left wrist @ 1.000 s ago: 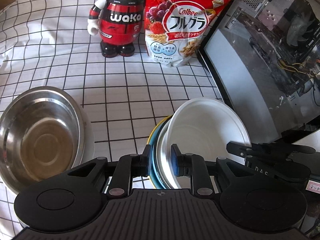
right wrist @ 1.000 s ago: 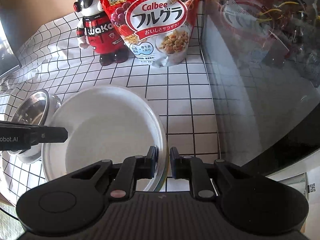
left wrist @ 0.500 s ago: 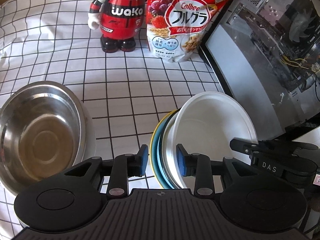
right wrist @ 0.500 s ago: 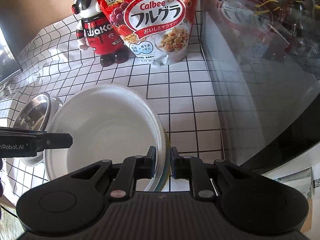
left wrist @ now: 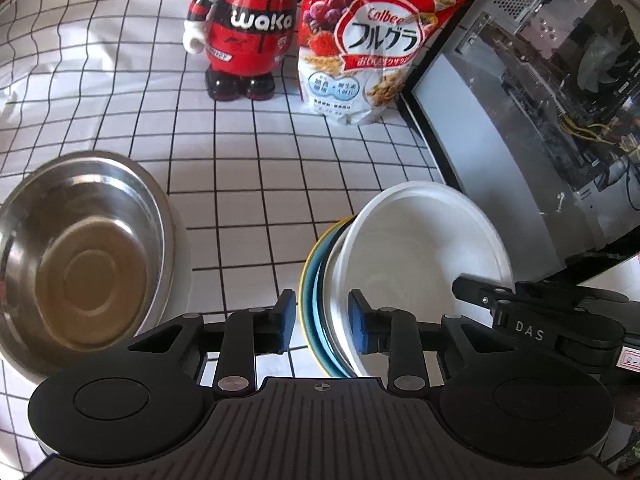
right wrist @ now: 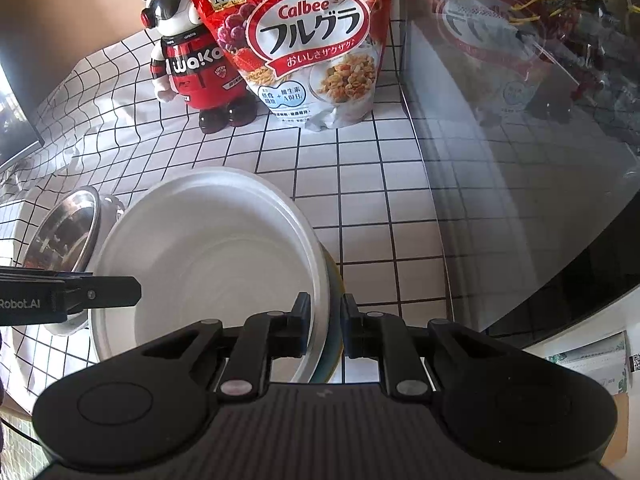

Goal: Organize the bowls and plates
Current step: 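Grip the rim of the white-blue-yellow stack with the left tool while the right tool grips it, then lift the stacked bowls and plate with both tools, tilting them up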

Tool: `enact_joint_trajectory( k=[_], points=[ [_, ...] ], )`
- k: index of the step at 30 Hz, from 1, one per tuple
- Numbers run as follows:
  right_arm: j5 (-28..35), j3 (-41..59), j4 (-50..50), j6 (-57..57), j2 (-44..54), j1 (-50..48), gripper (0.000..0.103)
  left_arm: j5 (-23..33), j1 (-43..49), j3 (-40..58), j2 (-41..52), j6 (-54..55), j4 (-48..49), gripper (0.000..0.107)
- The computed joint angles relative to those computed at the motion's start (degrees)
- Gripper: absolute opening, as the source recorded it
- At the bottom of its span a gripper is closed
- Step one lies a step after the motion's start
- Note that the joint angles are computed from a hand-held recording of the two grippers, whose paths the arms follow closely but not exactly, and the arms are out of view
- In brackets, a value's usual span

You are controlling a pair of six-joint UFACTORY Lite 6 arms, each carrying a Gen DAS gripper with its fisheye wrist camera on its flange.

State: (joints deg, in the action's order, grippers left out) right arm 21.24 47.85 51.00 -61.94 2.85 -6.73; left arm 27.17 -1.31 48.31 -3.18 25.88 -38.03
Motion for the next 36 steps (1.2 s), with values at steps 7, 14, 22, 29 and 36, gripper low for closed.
enact_joint_trajectory(
  k=[7, 14, 22, 29, 36],
  points=[
    [-0.83, -1.03, 4.93, -4.34, -1.38, 0.64, 0.019, -0.70, 0.50, 0.86, 1.04, 0.72, -0.34, 0.031],
    [0.54, -1.54, 9.29, -6.76, 0.70, -0.09, 0.027, 1.29, 2.25, 0.59, 5.90, 7.67, -6.91, 0.034],
    [1.44, -5.93, 22.99, -15.20, -1.66, -1.54, 0.037, 2.24, 2.90, 2.94, 12.34, 12.70, -12.63, 0.034],
    [-7.20, -9.19, 31.78, -26.44, -3.24, 1.09, 0.045, 3.22, 2.80, 4.73, 15.83, 13.75, -14.04, 0.032],
    [4.20, -2.71, 26.17, -18.96, 7.05, -3.25, 0.047, 4.54, 3.25, 5.69, 17.57, 14.99, -15.45, 0.034]
  ],
)
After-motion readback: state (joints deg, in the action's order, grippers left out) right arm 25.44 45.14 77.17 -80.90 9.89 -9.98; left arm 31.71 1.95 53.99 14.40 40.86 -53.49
